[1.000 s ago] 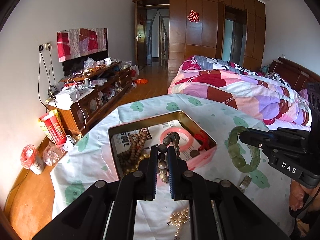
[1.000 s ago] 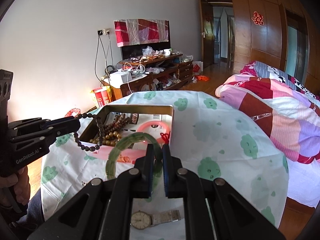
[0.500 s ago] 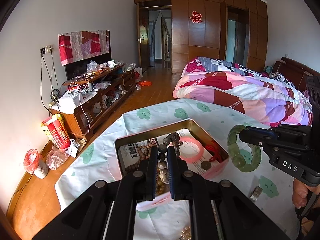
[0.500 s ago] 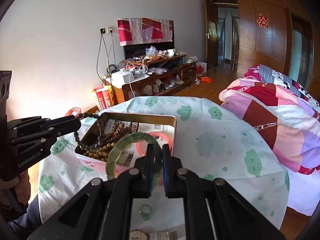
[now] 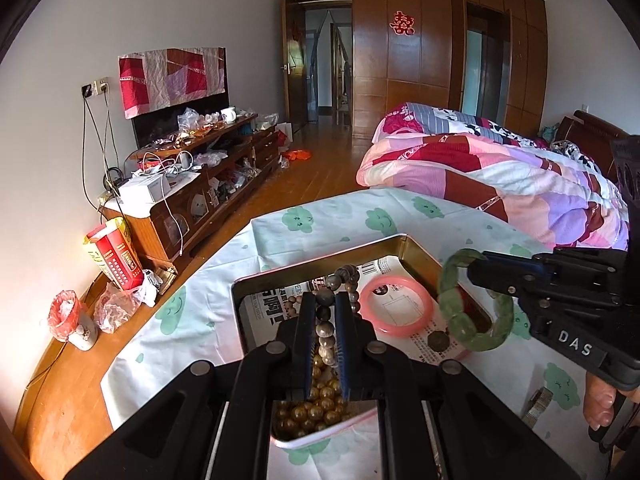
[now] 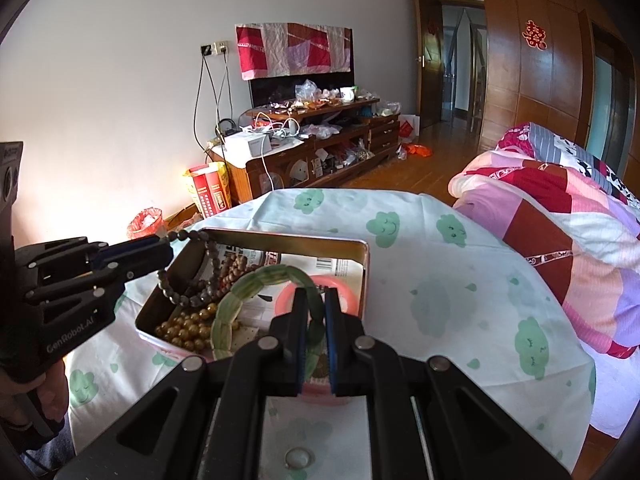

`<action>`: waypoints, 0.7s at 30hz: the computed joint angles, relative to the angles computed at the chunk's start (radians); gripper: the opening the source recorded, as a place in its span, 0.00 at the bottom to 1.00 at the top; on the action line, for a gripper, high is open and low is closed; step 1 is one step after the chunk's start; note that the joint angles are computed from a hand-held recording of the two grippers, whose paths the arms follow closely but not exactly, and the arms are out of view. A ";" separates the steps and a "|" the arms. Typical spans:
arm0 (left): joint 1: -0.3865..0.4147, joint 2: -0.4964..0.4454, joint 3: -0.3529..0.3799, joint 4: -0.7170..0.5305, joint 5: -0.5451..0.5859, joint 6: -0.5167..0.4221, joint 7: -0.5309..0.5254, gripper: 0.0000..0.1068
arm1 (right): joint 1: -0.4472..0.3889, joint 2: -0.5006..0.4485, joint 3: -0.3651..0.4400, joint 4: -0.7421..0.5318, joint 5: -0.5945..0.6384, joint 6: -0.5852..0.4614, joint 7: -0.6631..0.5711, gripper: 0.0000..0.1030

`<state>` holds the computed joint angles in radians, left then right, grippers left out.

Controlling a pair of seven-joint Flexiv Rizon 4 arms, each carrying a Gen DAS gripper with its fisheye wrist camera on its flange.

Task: Organize jewelry
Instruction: 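Carry the jade bangle with the right tool while the left tool carries the bead bracelet over the tin, then lower both tools into the tin and open them to release the bangle and bracelet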

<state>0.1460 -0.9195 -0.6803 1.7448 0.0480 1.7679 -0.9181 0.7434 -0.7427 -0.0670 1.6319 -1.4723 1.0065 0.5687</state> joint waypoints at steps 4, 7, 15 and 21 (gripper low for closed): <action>-0.029 -0.004 0.025 -0.028 -0.017 -0.020 0.001 0.08 | -0.004 -0.022 -0.002 -0.027 0.031 0.006 -0.038 0.10; -0.048 -0.005 0.044 -0.042 -0.034 -0.033 0.004 0.08 | -0.002 -0.033 -0.010 -0.038 0.055 0.012 -0.058 0.10; -0.088 -0.011 0.086 -0.074 -0.076 -0.061 0.021 0.08 | 0.006 -0.062 -0.030 -0.064 0.114 0.037 -0.107 0.10; -0.114 -0.015 0.109 -0.088 -0.101 -0.079 0.036 0.08 | 0.018 -0.081 -0.046 -0.080 0.161 0.050 -0.140 0.10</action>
<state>0.0321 -0.9340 -0.5716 1.6564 -0.0527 1.6892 -0.8822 0.7616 -0.8239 -0.1129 1.5523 -1.3113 1.0561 0.4290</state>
